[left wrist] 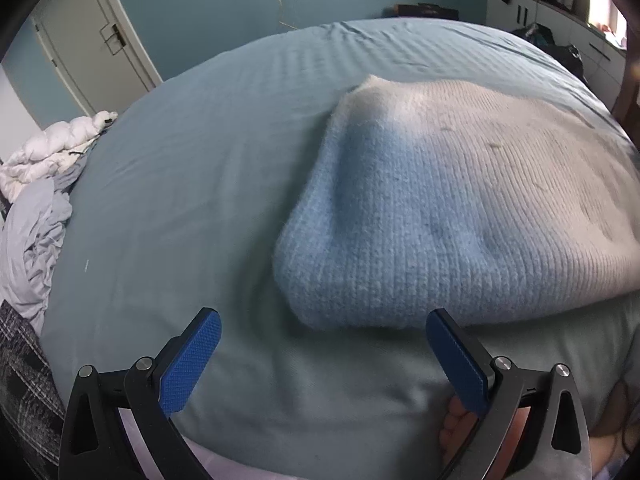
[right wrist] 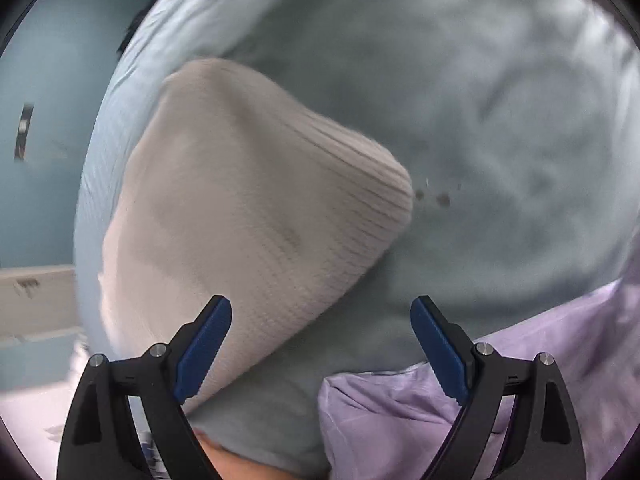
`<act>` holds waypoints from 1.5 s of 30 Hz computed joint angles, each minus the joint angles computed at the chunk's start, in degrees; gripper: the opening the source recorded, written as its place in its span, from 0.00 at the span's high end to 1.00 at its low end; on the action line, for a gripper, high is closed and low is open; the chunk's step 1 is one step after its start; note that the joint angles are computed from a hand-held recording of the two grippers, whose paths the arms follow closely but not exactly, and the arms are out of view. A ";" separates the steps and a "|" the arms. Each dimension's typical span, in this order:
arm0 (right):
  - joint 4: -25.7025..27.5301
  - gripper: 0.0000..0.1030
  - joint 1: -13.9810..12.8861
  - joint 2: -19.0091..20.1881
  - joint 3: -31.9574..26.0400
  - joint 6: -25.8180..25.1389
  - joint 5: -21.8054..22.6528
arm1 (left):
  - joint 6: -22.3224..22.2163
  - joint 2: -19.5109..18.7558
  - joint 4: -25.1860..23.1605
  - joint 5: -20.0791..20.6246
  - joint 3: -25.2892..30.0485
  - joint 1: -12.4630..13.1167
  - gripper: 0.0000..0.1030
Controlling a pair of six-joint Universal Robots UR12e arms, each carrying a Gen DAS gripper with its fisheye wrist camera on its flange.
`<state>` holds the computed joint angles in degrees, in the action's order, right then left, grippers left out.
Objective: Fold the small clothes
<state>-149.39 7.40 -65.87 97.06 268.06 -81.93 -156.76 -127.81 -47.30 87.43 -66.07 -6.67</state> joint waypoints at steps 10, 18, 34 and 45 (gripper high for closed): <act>-10.69 0.14 0.42 3.81 -0.31 9.19 2.28 | -4.97 -2.73 -17.67 -6.92 7.13 1.24 0.00; -11.88 0.66 2.04 2.46 0.26 10.21 -4.45 | -10.81 -5.31 -27.26 -12.88 11.65 2.66 0.00; -3.41 0.77 3.37 4.31 -5.82 6.51 -11.84 | -12.50 -8.12 -25.01 -9.41 15.61 0.71 0.00; -1.97 0.77 3.30 4.26 -5.96 6.88 -11.57 | -22.38 -14.10 -44.26 -22.95 26.57 3.47 0.00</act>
